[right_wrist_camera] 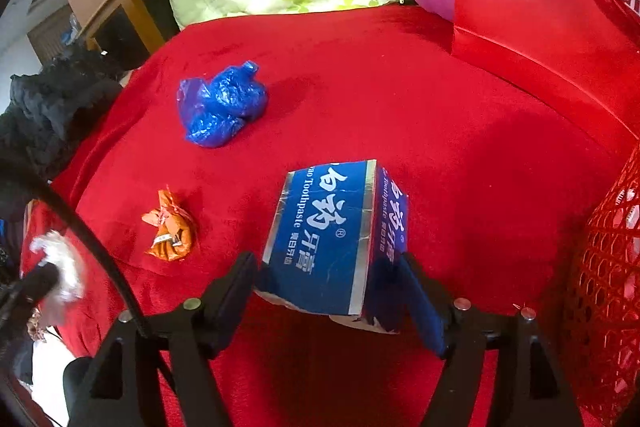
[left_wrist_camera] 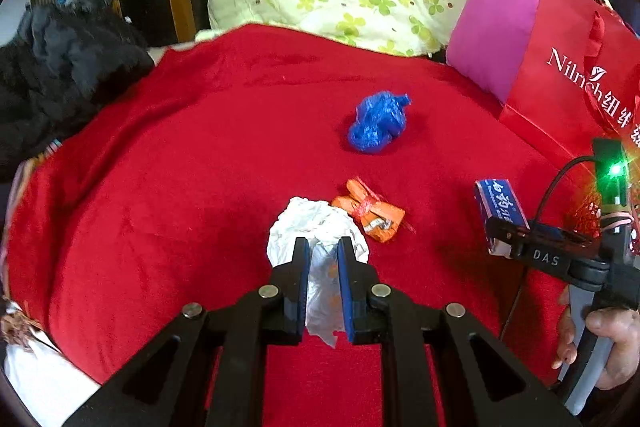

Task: Collect trash
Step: 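Carry the white tissue and toothpaste box with both tools over the red basket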

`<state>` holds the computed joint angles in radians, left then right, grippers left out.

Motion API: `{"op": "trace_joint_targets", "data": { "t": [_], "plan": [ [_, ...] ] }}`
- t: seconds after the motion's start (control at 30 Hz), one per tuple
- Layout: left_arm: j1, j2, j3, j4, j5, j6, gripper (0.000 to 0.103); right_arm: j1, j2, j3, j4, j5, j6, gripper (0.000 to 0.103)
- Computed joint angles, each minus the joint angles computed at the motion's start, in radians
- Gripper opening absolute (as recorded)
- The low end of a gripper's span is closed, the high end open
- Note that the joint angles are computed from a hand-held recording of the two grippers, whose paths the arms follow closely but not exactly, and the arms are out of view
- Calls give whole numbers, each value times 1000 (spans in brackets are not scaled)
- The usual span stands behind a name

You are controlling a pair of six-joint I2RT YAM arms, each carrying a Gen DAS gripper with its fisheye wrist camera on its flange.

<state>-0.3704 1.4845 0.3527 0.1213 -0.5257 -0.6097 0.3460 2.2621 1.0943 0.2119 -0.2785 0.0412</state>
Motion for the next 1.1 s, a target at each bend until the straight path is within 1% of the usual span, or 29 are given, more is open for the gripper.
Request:
{"op": "trace_joint_targets", "data": {
  "t": [0.13, 0.2, 0.33, 0.47, 0.63, 0.83, 0.87, 0.93, 0.97, 1.0, 1.1],
  "plan": [
    [-53, -36, 18, -69, -85, -25, 15, -14, 16, 11, -2, -27, -18, 75],
    [-91, -51, 32, -107, -143, -36, 15, -20, 16, 14, -8, -41, -17, 75],
    [-155, -59, 63, -166, -236, -52, 15, -16, 16, 16, -11, -43, -8, 76],
    [-189, -65, 79, -197, -282, -51, 15, 0, 2, 0, 7, -18, 6, 77],
    [-199, -67, 80, -208, -297, -60, 15, 23, -20, -37, 50, 10, -6, 79],
    [-205, -59, 88, -223, -301, -76, 15, 52, 10, -24, 43, 73, -35, 80],
    [-207, -57, 89, -224, -300, -76, 15, 49, 19, -13, 29, 71, -33, 80],
    [-211, -55, 91, -222, -299, -72, 15, 28, 32, 2, 12, 31, -11, 80],
    [-213, -55, 92, -222, -301, -72, 15, 20, 31, 3, 9, 19, -6, 77],
    [-216, -54, 93, -224, -304, -72, 15, 8, 28, 3, 5, 3, -3, 72],
    [-219, -57, 98, -231, -301, -77, 15, -4, 12, -13, 20, -2, -6, 63]
  ]
}}
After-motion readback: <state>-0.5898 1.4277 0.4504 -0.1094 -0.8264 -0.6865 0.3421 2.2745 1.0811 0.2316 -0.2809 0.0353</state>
